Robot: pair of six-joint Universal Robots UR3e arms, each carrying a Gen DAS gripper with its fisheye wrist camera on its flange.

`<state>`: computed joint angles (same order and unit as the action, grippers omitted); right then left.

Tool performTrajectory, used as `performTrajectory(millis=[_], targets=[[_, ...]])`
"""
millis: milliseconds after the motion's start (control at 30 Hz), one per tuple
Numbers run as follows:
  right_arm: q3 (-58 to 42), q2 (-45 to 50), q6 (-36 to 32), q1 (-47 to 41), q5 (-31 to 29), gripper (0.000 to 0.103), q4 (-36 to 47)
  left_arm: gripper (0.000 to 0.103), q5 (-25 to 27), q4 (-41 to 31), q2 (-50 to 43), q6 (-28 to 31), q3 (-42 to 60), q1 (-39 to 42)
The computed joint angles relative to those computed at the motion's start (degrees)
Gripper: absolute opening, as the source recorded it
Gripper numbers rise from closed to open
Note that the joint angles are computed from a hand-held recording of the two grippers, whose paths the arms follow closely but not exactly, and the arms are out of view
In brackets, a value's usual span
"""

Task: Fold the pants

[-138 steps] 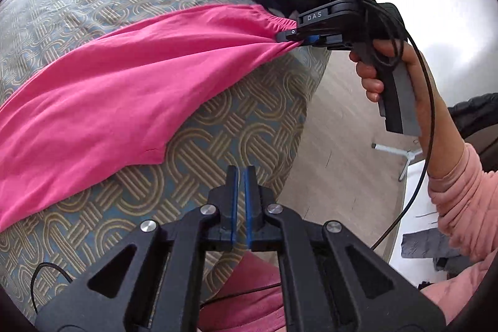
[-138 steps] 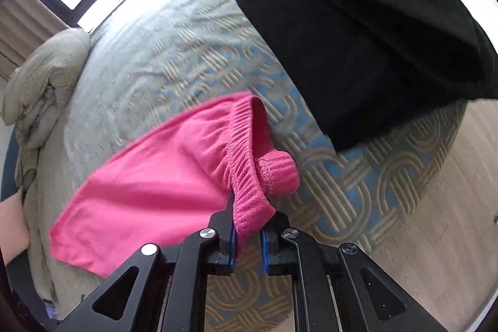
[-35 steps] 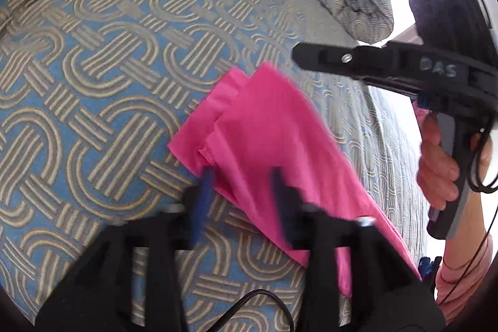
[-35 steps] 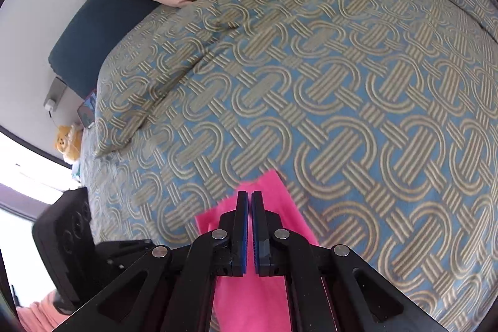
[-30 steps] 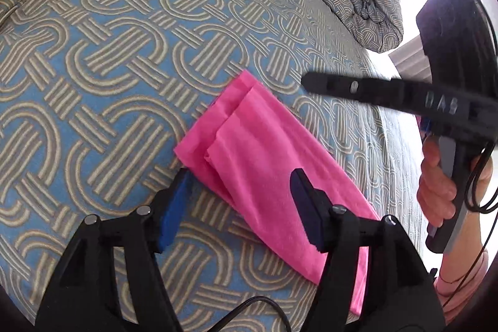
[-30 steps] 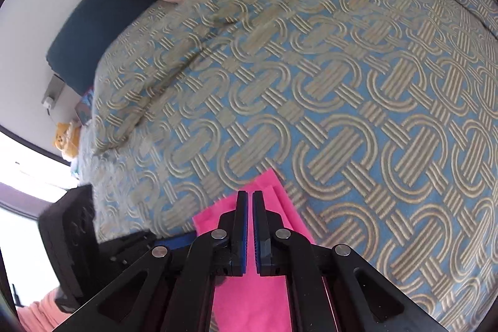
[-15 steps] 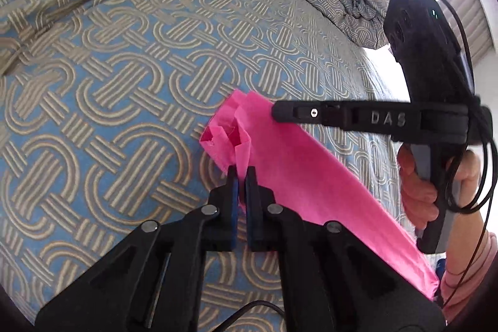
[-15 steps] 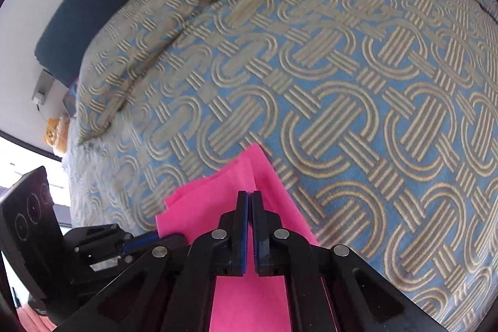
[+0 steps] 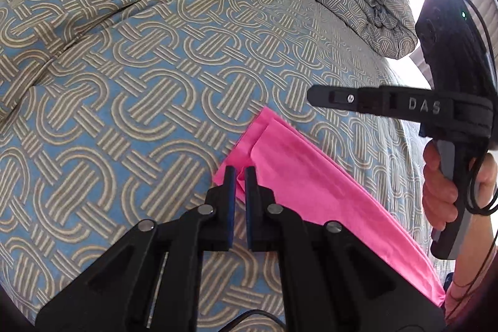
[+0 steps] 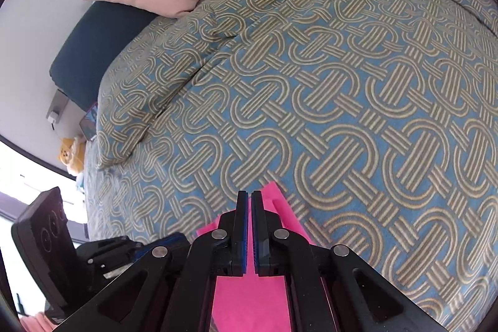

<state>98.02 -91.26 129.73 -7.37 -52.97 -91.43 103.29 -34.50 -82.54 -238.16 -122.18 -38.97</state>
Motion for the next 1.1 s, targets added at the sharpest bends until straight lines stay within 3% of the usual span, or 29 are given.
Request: performTrajectory(millis=[33, 100, 167, 200, 300, 333, 367, 400, 467, 500, 667, 733, 800, 833, 867, 933, 1033, 1100], targets=[[-0.6, 0.7, 0.1, 0.7, -1.0, 0.003, -0.3, 0.006, -1.1, 0.2, 0.3, 0.5, -0.4, 0.6], [-2.3, 2.7, -1.6, 2.0, -3.9, 0.008, 1.5, 0.021, -2.4, 1.0, 0.3, 0.7, -1.2, 0.9], [-2.3, 3.7, -3.0, 2.7, -6.2, 0.021, 2.3, 0.06, -3.4, 2.5, -0.6, 0.6, -1.6, 0.8], [-1.1, 3.4, -3.1, 2.7, -6.9, 0.028, 1.3, 0.064, -3.3, 3.3, -1.5, 0.3, -1.6, 0.4], [1.1, 4.0, -2.4, 2.8, -7.9, 0.031, -1.1, 0.064, -3.5, 4.0, -4.7, 1.2, 0.0, -0.3], [1.4, 4.8, -2.3, 2.8, -7.8, 0.031, -1.2, 0.05, -3.5, 3.9, -5.6, 1.4, 0.6, -0.5], [1.7, 4.9, -2.1, 2.9, -7.9, 0.031, -1.8, 0.017, -3.4, 4.5, -6.4, 2.0, 1.0, -0.7], [2.4, 4.7, -2.1, 3.0, -8.0, 0.029, -2.8, 0.003, -4.7, 4.5, -6.9, 3.6, 1.5, -0.3], [2.9, 4.2, -2.4, 3.2, -7.9, 0.005, -3.6, 0.004, -2.0, 4.7, -7.3, 3.7, 2.3, -1.9], [2.1, 4.3, -2.7, 3.2, -7.7, 0.002, -1.9, 0.004, -0.8, 5.0, -7.1, 4.1, 2.6, -2.7], [1.9, 1.2, -5.0, 0.6, -2.8, 0.001, 1.7, 0.004, 2.3, 4.7, -6.0, 4.1, 4.3, -4.3], [1.2, 0.3, -3.7, 0.2, -1.4, 0.001, 2.0, 0.004, 2.0, 2.1, -6.2, 4.9, 6.3, -3.8], [0.0, 0.1, -2.6, 0.0, 0.1, 0.001, 2.0, 0.005, 4.9, -2.6, -7.4, 3.5, 9.1, -4.2], [-0.6, 0.3, -1.6, 0.2, 0.5, 0.001, 1.3, 0.013, 6.5, -5.7, -8.1, 2.4, 10.5, -4.3], [-0.8, 0.8, -0.6, 0.7, 0.7, 0.001, 0.2, 0.028, 6.4, -8.0, -8.5, 1.3, 11.2, -3.6], [-0.6, 2.2, 2.2, 2.7, -0.5, 0.001, -4.3, 0.046, 2.6, -6.6, -7.0, -0.4, 7.9, -0.8], [-0.2, 5.6, 7.3, 5.4, -3.9, 0.003, -10.6, 0.046, 1.5, -3.9, -3.7, -3.3, 3.2, -0.4], [-0.8, 5.4, 5.2, 2.5, -2.4, 0.004, -4.6, 0.047, 3.6, -5.9, -2.4, -4.6, 3.4, -2.2]])
